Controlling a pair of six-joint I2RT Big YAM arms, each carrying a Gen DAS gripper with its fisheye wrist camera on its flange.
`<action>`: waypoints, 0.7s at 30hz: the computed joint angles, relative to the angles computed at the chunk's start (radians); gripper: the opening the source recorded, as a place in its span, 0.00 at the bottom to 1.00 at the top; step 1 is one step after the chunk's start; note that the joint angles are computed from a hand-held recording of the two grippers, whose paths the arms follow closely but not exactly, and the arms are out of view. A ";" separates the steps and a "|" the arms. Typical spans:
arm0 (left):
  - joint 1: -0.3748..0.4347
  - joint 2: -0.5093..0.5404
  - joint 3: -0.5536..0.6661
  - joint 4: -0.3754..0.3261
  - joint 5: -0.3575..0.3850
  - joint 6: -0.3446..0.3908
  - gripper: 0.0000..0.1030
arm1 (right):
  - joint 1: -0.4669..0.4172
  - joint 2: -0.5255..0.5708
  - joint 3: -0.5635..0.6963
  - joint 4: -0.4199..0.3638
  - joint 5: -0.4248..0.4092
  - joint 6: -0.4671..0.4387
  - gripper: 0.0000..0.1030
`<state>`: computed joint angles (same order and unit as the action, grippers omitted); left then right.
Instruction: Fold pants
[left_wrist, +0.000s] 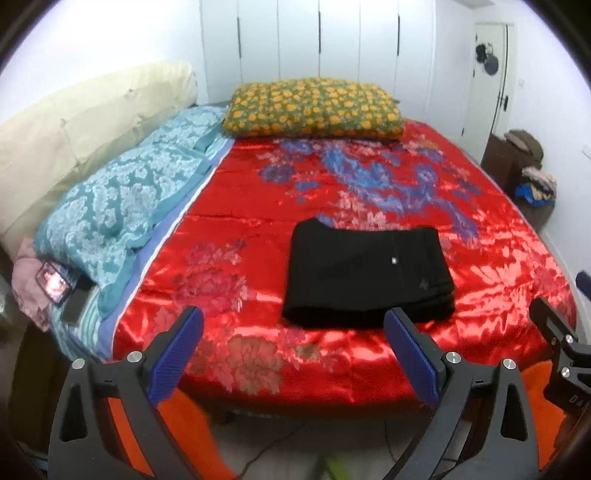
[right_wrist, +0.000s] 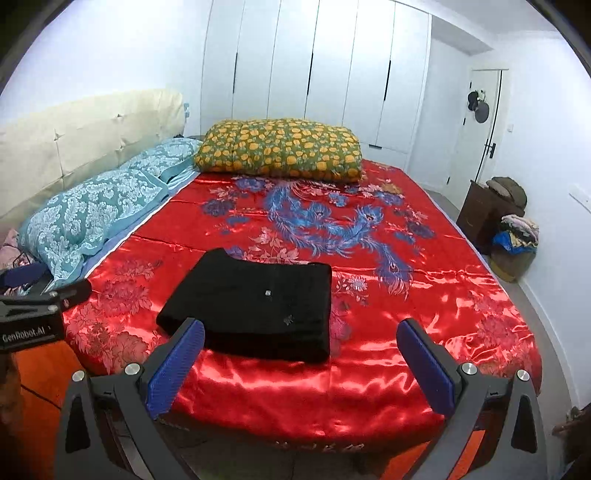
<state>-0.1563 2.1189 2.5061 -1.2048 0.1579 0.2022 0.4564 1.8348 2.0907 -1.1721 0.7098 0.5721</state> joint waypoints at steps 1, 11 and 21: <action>-0.008 -0.012 -0.023 0.010 -0.031 0.015 0.96 | 0.002 0.001 0.002 -0.001 0.004 -0.002 1.00; -0.021 0.010 0.022 -0.075 -0.055 0.036 0.96 | 0.004 0.000 0.002 -0.041 0.005 0.028 1.00; -0.021 0.033 0.066 -0.118 -0.061 0.040 0.99 | 0.005 0.012 0.019 -0.070 -0.010 0.049 1.00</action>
<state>-0.1770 2.1517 2.5718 -1.3232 0.0970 0.2418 0.4613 1.8470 2.1100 -1.2419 0.6998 0.6214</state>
